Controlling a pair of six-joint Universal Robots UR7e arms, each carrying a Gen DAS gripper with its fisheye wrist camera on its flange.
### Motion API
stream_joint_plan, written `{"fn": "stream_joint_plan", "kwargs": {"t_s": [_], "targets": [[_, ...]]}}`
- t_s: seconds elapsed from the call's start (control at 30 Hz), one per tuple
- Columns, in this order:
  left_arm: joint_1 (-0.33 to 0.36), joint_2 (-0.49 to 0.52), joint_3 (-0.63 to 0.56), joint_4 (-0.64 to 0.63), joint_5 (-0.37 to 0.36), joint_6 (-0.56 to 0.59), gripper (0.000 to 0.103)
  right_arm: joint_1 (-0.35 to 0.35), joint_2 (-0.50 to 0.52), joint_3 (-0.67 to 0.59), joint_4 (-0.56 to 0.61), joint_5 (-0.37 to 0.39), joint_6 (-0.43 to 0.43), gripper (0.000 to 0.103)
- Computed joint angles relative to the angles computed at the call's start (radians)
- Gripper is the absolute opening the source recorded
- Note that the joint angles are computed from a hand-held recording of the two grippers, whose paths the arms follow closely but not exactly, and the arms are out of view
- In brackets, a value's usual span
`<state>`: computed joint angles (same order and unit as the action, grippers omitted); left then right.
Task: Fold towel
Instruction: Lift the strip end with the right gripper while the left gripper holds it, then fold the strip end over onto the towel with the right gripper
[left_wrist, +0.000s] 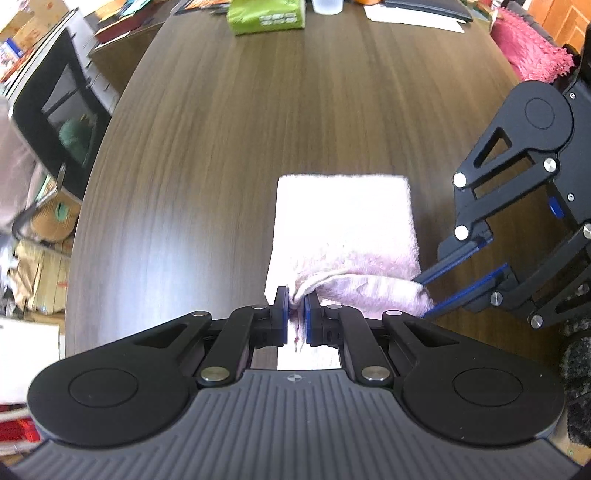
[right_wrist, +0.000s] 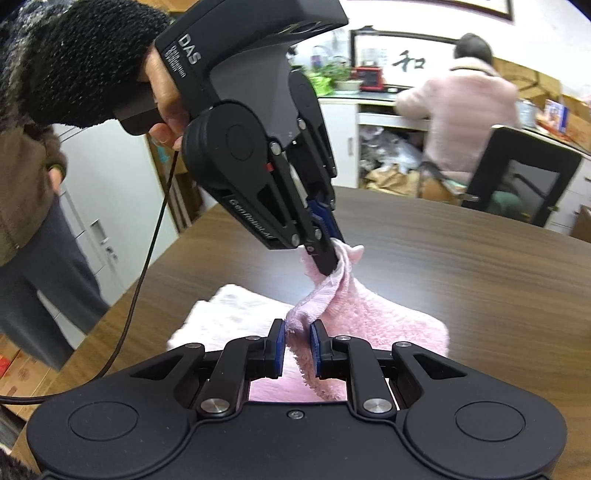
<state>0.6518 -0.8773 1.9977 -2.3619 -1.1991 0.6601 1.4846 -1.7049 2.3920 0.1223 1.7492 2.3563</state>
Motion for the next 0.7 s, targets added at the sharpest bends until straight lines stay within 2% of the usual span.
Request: {"fn": "stream_joint_plan", "kwargs": {"t_s": [0.1,0.3,0.5,0.63,0.67,0.7], "targets": [[0.027,-0.041,0.029,-0.008,0.019,0.001,0.007,0.074,0.091,-0.021,-0.032,0.042,0.035,0.014],[0.075,-0.091,0.064,-0.015,0.030,-0.007,0.007,0.175,0.255,-0.054,-0.066,0.088,0.077,0.014],[0.110,-0.108,0.084,-0.017,0.022,-0.011,0.007,0.246,0.341,-0.059,-0.122,0.135,0.098,0.014],[0.124,-0.104,0.079,-0.013,0.015,-0.013,0.007,0.315,0.341,-0.008,-0.270,0.241,0.030,0.015],[0.125,-0.105,0.078,-0.012,0.012,-0.017,0.007,0.350,0.349,0.017,-0.355,0.294,-0.014,0.020],[0.126,-0.106,0.077,-0.011,0.009,-0.021,0.007,0.381,0.365,0.034,-0.421,0.339,-0.049,0.031]]}}
